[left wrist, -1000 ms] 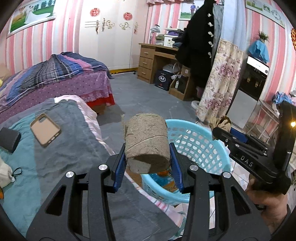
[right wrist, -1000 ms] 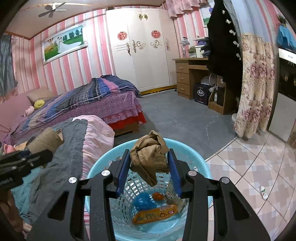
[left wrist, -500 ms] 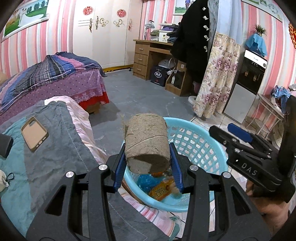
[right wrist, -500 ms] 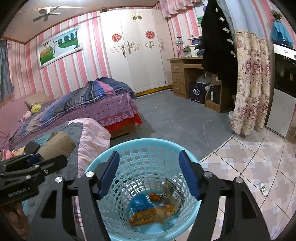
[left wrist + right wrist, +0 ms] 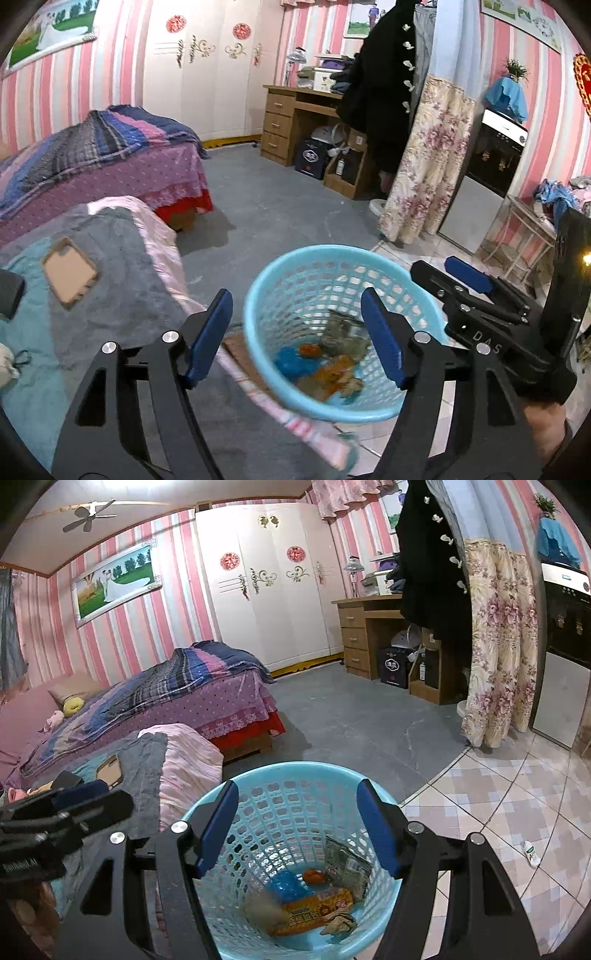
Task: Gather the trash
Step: 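Move both open tools back from the basket to the bed, then grasp the white round container with the left tool while the right tool grasps the grey cloth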
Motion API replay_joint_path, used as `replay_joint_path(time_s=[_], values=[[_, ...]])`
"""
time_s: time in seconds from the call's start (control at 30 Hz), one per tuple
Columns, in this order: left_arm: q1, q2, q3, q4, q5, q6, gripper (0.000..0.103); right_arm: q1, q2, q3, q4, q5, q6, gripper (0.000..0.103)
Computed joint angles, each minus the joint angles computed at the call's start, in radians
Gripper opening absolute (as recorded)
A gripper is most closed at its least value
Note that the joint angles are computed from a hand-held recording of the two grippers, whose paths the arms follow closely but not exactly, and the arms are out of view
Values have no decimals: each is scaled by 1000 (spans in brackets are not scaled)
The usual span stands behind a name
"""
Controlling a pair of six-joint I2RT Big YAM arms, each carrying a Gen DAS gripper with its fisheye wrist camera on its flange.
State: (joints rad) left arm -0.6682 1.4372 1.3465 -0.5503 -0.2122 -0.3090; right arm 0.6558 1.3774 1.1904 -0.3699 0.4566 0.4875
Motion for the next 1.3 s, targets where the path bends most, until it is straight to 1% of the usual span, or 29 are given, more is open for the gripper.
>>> replay_joint_path(time_s=[0.1, 0.13, 0.17, 0.2, 0.27, 0.37, 0.4, 0.43, 0.5, 0.6, 0.7, 0.77, 0.8, 0.87, 0.9, 0.93, 0.97, 1.0, 1.03, 1.13, 1.2, 1.23, 1.3], values=[[34, -67, -58, -2, -31, 10, 72, 15, 17, 23, -1, -16, -7, 66], [43, -84, -73, -4, -37, 9, 75, 20, 25, 32, -3, -20, -12, 66], [57, -105, -85, -17, -43, 3, 79, 30, 35, 44, -3, -24, -19, 66], [71, -125, -100, -29, -46, 0, 81, 42, 48, 58, 2, -30, -29, 66], [101, -181, -143, -46, -71, 9, 82, 66, 83, 94, -3, -52, -34, 66], [147, -259, -200, -70, -111, 28, 82, 97, 124, 148, -4, -104, -8, 66], [163, -279, -213, -78, -118, 31, 82, 107, 135, 163, -6, -105, -12, 66], [195, -320, -244, -86, -124, 28, 82, 120, 150, 183, -9, -108, -22, 67], [243, -361, -271, -101, -116, 19, 82, 163, 193, 238, -14, -110, -53, 67], [329, -432, -323, -122, -125, 21, 82, 214, 252, 314, -24, -122, -88, 69], [433, -496, -376, -134, -112, 35, 84, 254, 308, 388, -41, -148, -103, 70], [524, -530, -417, -134, -110, 65, 86, 285, 349, 440, -53, -155, -108, 70], [563, -540, -430, -137, -100, 73, 86, 299, 362, 459, -61, -154, -109, 71], [642, -556, -455, -140, -47, 82, 86, 319, 394, 502, -78, -159, -114, 73], [663, -562, -464, -142, -36, 81, 86, 335, 420, 537, -89, -165, -118, 73], [703, -570, -481, -136, -10, 84, 86, 342, 436, 560, -96, -171, -123, 73], [724, -579, -497, -124, 7, 86, 86, 357, 464, 595, -108, -176, -132, 73], [754, -579, -512, -115, 36, 87, 86, 363, 480, 619, -119, -177, -134, 73], [776, -572, -518, -121, 66, 81, 86, 374, 506, 654, -136, -181, -138, 74], [822, -564, -535, -113, 154, 58, 86, 397, 566, 739, -173, -187, -141, 74], [808, -545, -532, -110, 135, 70, 86, 406, 597, 780, -185, -190, -141, 74], [809, -531, -530, -102, 130, 74, 86, 412, 621, 817, -205, -189, -146, 74], [824, -512, -532, -98, 156, 67, 87, 423, 666, 887, -250, -163, -165, 74]])
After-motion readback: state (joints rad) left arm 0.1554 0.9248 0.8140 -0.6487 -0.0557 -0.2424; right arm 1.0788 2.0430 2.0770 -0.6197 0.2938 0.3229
